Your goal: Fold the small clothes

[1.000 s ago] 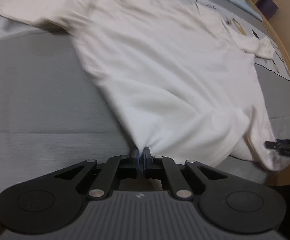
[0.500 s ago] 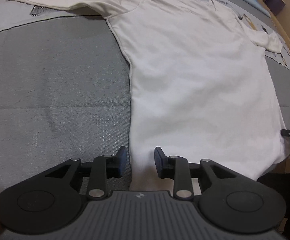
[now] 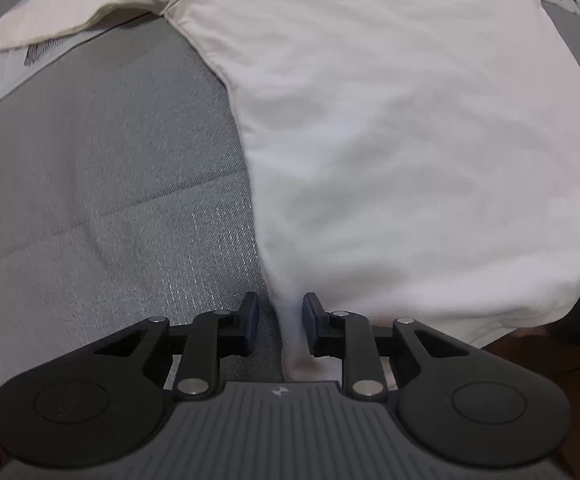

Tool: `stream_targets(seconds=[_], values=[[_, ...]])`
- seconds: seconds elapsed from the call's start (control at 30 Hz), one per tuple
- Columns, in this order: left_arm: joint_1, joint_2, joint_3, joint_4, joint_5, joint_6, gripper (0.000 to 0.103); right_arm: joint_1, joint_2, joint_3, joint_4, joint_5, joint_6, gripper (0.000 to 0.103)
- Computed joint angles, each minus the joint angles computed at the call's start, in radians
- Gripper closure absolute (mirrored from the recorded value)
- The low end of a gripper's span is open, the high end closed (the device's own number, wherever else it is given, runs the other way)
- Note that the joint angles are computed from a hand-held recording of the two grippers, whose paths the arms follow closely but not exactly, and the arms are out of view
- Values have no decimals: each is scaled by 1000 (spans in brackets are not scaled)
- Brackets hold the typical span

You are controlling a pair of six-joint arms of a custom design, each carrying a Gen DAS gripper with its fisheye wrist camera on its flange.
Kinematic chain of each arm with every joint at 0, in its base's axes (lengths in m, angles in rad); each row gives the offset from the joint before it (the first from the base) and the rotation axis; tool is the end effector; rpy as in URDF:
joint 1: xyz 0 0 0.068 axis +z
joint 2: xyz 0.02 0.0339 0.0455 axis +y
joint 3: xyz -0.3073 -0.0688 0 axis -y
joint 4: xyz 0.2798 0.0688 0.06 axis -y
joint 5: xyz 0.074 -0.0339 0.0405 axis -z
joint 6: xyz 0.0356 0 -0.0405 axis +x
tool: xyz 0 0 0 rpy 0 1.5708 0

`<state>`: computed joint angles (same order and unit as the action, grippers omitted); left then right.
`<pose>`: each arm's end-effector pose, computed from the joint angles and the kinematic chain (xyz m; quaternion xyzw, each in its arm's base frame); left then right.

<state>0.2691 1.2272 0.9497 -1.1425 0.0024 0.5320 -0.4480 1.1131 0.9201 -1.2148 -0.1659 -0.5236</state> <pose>0.2106 0.0580 0.2755 0.1308 0.9885 0.0283 0.0698 0.1720 -0.0761 0.2867 -0.0443 0.9923 0.0351 0.1103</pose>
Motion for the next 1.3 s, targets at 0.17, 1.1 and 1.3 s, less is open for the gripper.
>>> stream_targets(seconds=[0.17,1.1,1.3], values=[[-45,-63,11,34,75,-16,75,-9,-17,13,25,-45,19,97],[-379,-134,48,453,26,-532,36,134,-82,12,488,-113,421,66],[-361,-68,88,471,54,-578,50,342,-53,18,588,-53,561,66]])
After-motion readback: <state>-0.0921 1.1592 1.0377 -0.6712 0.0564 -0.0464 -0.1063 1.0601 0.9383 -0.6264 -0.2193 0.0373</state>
